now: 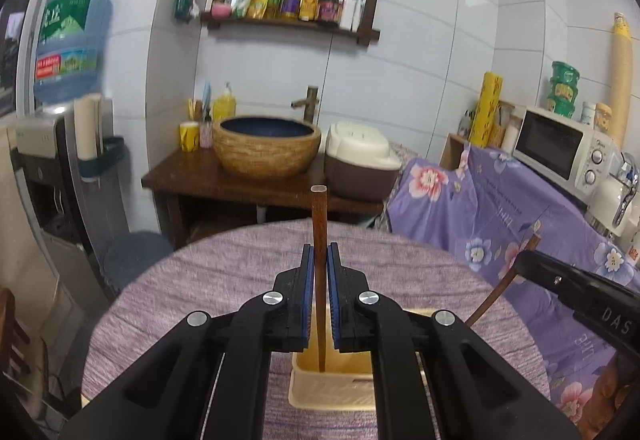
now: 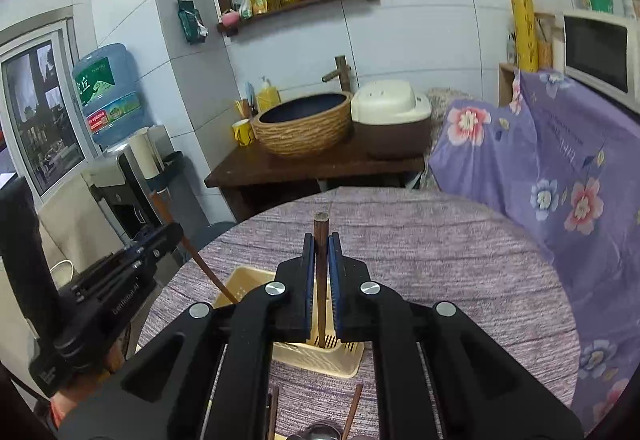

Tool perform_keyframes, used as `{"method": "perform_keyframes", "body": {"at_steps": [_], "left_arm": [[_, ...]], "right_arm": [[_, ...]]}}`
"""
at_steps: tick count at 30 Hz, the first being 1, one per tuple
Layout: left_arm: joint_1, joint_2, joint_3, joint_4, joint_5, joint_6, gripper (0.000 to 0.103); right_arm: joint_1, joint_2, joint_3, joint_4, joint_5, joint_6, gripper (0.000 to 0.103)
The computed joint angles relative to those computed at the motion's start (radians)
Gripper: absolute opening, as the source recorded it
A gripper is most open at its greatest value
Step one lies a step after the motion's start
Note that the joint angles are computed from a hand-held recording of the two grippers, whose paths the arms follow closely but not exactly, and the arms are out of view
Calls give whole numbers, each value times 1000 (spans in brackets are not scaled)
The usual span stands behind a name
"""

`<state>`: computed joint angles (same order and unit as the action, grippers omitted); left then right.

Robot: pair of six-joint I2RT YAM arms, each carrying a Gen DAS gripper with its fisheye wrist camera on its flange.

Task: Organize utensils
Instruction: 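Lift both held chopsticks and carry them over the cream utensil holder, then open the left tool over the holder while the right tool releases its chopstick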

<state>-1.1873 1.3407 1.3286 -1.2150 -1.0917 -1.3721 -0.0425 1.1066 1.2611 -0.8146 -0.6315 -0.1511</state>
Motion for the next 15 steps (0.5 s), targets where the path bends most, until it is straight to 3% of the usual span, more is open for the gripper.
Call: {"method": "perform_keyframes", "body": {"at_steps": [9, 15], "left_arm": [[35, -45, -122, 123, 78, 46, 8], [35, -51, -135, 134, 99, 57, 8]], "right_arm": [[-21, -2, -55, 71, -12, 23, 8], [-29, -4, -89, 103, 3, 35, 8]]}}
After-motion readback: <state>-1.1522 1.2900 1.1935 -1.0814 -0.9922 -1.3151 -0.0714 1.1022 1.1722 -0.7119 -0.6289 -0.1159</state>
